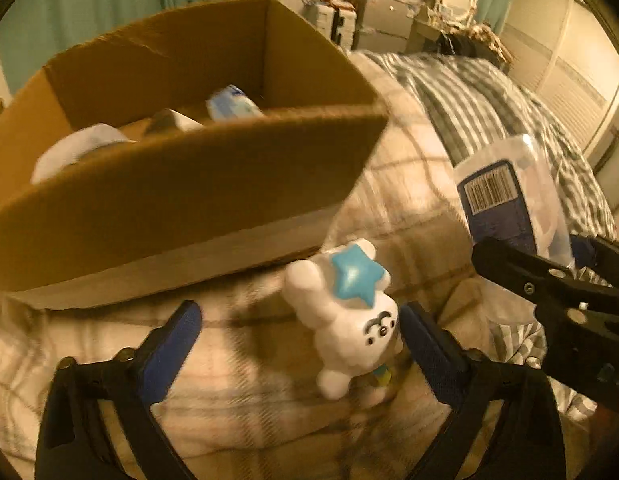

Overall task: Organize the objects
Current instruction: 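Grip the white bear figurine with the left tool while the right tool holds the cup, then lower the figurine into the box with the left tool while the right tool drops the cup in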

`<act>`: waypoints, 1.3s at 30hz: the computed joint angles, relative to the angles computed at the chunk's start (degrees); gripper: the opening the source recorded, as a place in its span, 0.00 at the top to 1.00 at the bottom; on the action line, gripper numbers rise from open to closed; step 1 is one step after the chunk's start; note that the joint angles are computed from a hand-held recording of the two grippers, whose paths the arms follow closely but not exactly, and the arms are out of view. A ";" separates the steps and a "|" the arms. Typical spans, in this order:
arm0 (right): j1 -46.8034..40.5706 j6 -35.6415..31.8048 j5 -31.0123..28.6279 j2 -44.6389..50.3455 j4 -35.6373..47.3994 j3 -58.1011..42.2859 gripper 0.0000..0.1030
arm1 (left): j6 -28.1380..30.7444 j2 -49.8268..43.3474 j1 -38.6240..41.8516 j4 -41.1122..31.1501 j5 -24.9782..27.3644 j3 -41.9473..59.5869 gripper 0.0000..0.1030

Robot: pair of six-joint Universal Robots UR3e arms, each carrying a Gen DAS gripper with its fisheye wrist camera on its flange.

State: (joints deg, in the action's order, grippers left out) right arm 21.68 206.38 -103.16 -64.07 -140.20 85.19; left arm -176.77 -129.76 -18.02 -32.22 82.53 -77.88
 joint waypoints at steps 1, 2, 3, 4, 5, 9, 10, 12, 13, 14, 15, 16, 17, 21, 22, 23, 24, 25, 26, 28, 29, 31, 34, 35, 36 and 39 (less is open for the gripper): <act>0.14 0.18 -0.10 0.17 0.39 -0.33 0.40 | 0.32 -0.72 0.18 -1.20 -0.89 0.93 0.19; 0.32 0.35 -0.27 0.29 0.39 -0.34 0.40 | 0.38 -1.32 0.42 -2.26 -1.74 1.78 0.24; 0.46 0.43 -0.45 0.35 0.46 -0.41 0.40 | 0.32 -1.36 0.67 -2.17 -2.27 1.67 0.26; 0.58 0.52 -0.66 0.35 0.52 -0.44 0.40 | 0.40 -0.87 1.06 -1.37 -3.25 0.79 0.37; 0.67 0.62 -0.79 0.35 0.59 -0.47 0.40 | 0.66 -0.24 1.42 -0.63 -4.43 -0.20 0.46; 1.20 1.43 -1.72 -0.11 0.80 -0.15 0.40 | 1.20 2.26 1.67 0.71 -5.08 -3.26 0.53; 1.42 1.66 -2.19 -0.37 0.96 -0.12 0.40 | 1.33 3.15 1.85 0.90 -5.39 -4.19 0.56; 2.42 2.38 -3.58 -1.19 1.23 0.12 0.40 | 1.52 5.58 2.21 2.13 -5.32 -6.80 0.57; 2.69 2.44 -4.03 -1.56 1.14 0.34 0.40 | 1.59 6.64 2.33 2.75 -5.18 -7.82 0.57; 3.05 2.56 -4.49 -1.86 1.24 0.30 0.40 | 1.81 8.13 2.62 3.44 -5.30 -9.27 0.57; 3.83 2.94 -5.27 -2.26 1.56 0.17 0.40 | 1.91 9.24 2.82 3.88 -5.31 -10.27 0.57; 4.58 3.32 -6.03 -2.58 2.09 -0.13 0.40 | 1.96 10.55 3.04 4.15 -5.02 -11.08 0.57; 5.13 3.56 -6.65 -2.75 2.63 -0.56 0.40 | 2.11 12.39 3.31 4.89 -4.64 -12.69 0.57; 7.03 3.94 -8.31 -3.80 3.77 -2.08 0.40 | 3.16 19.62 5.83 7.20 -5.60 -19.12 0.57; 7.65 4.11 -8.85 -4.05 4.04 -2.63 0.40 | 3.36 21.53 6.45 7.48 -5.69 -20.42 0.57; 8.54 4.58 -9.58 -4.36 4.61 -3.22 0.40 | 3.43 22.51 6.70 7.43 -5.64 -20.84 0.57; 9.68 5.09 -10.53 -4.63 5.30 -4.18 0.40 | 3.87 24.56 7.51 7.28 -5.91 -21.98 0.57; 10.39 5.38 -11.04 -4.78 5.60 -4.77 0.40 | 4.03 25.55 7.96 7.13 -6.06 -22.24 0.57; 11.12 5.64 -11.48 -4.91 5.98 -5.58 0.40 | 4.41 27.43 8.85 6.86 -6.56 -23.02 0.57; 12.61 5.97 -12.13 -4.94 6.90 -7.78 0.40 | 4.25 28.71 9.16 6.16 -6.70 -22.22 0.57; 13.27 6.08 -12.50 -4.76 7.55 -9.23 0.40 | 4.72 30.06 9.93 5.53 -6.97 -22.08 0.57; 14.20 5.94 -12.92 -4.08 9.70 -13.15 0.40 | 4.96 31.02 10.42 4.59 -6.68 -20.50 0.57; 15.67 4.95 -14.10 -1.98 13.60 -21.23 0.40 | 5.74 34.02 12.90 2.82 -7.73 -19.23 0.57; 16.17 4.51 -14.55 -1.08 14.83 -24.01 0.40 | 6.08 34.48 13.66 2.02 -7.99 -18.01 0.57; 16.75 3.64 -15.02 0.53 16.78 -28.61 0.40 | 6.43 34.78 14.26 1.59 -8.17 -17.23 0.57; 17.80 0.96 -16.41 5.75 22.46 -41.26 0.40 | 7.78 36.43 16.92 0.43 -9.49 -15.59 0.57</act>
State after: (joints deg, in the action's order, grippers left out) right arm 39.48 207.34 -119.57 -58.32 -117.74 43.94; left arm -168.99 -93.33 -1.10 -31.79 73.05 -93.47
